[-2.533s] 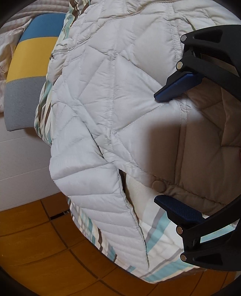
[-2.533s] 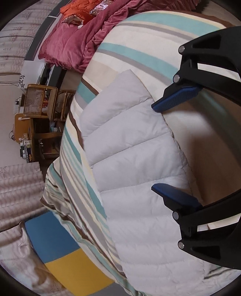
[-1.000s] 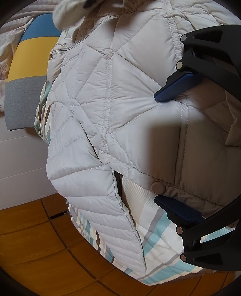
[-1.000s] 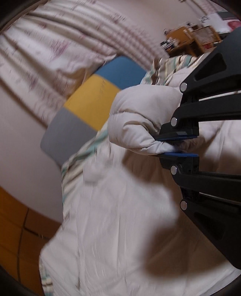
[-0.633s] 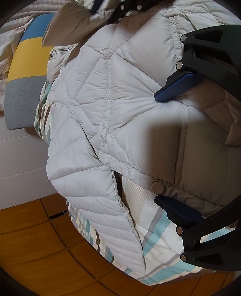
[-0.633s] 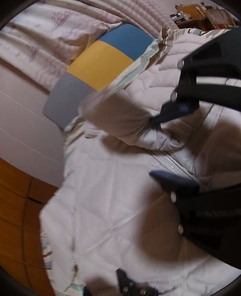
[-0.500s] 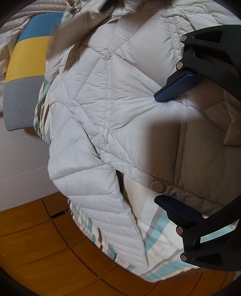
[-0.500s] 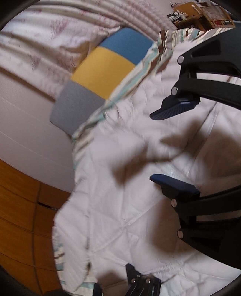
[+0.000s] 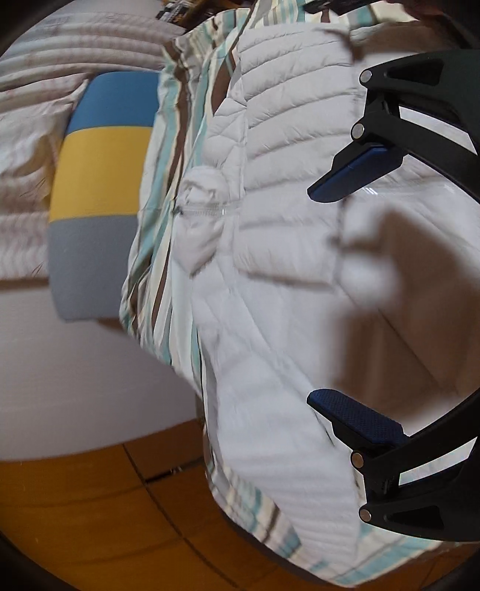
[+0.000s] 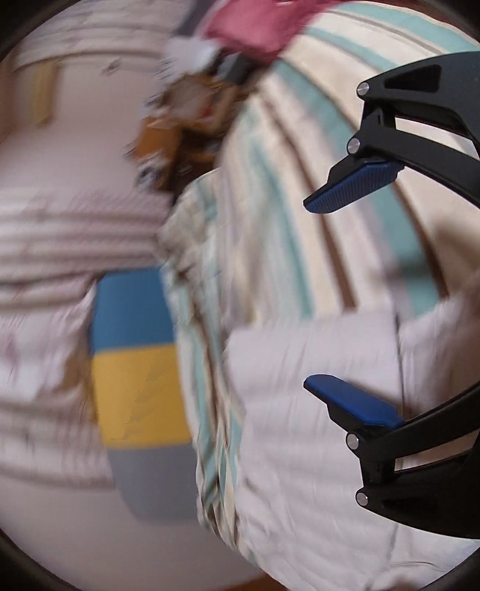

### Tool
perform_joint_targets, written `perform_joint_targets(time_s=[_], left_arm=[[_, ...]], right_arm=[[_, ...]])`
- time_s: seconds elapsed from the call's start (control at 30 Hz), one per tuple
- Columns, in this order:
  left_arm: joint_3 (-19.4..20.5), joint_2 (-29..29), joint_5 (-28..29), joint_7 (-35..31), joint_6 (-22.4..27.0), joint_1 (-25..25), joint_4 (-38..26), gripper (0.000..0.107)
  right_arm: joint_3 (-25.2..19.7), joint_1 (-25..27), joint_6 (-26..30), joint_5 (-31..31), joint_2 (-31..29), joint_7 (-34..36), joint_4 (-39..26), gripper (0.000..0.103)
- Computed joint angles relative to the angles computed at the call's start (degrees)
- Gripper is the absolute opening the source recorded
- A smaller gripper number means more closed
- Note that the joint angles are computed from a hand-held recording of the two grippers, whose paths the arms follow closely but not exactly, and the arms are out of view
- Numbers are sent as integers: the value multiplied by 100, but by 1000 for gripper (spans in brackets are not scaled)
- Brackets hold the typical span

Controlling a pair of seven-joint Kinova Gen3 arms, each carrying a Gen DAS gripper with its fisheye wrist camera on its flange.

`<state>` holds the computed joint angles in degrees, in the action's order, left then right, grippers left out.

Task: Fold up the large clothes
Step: 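Open the right gripper and move it to the jacket's side edge, then grasp the jacket side edge with the right gripper and fold it inward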

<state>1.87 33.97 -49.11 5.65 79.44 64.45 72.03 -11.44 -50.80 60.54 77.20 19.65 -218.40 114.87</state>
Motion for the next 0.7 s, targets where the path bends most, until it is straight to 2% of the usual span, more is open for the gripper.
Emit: perform_joint_targets(time_s=[0.07, 0.17, 0.2, 0.23, 0.3, 0.43, 0.53, 0.63, 0.7], left_arm=[[-34, 253, -44, -157, -86, -110, -284, 100], [-121, 619, 119, -611, -180, -267, -675, 100], [-147, 786, 226, -819, -67, -311, -885, 100], [-67, 987, 324, -1052, 140, -451, -1096, 95], [-103, 1135, 523, -1325, 282, -527, -1222, 91], [-579, 1298, 502, -1245, 654, -139, -1085, 91], [-548, 1048, 508, -785, 342, -133, -562, 92], [-479, 815, 491, -375, 18, -172, -117, 95], [-405, 788, 475, -365, -63, -278, -83, 97]], right_arm=[[-113, 414, -466, -165, -45, 114, 9, 89], [93, 531, -1000, -394, -22, 693, -144, 89], [123, 482, -1074, -417, -50, 823, -132, 89], [53, 459, -1068, -346, -35, 860, -150, 89], [-76, 504, -1173, -16, -65, 677, -24, 89], [81, 315, -1332, 692, -284, -253, 419, 91], [-108, 538, -1468, 1043, -546, -661, 644, 91], [-222, 734, -1491, 1020, -689, -234, 484, 91], [-188, 805, -1430, 891, -614, 232, 177, 91]])
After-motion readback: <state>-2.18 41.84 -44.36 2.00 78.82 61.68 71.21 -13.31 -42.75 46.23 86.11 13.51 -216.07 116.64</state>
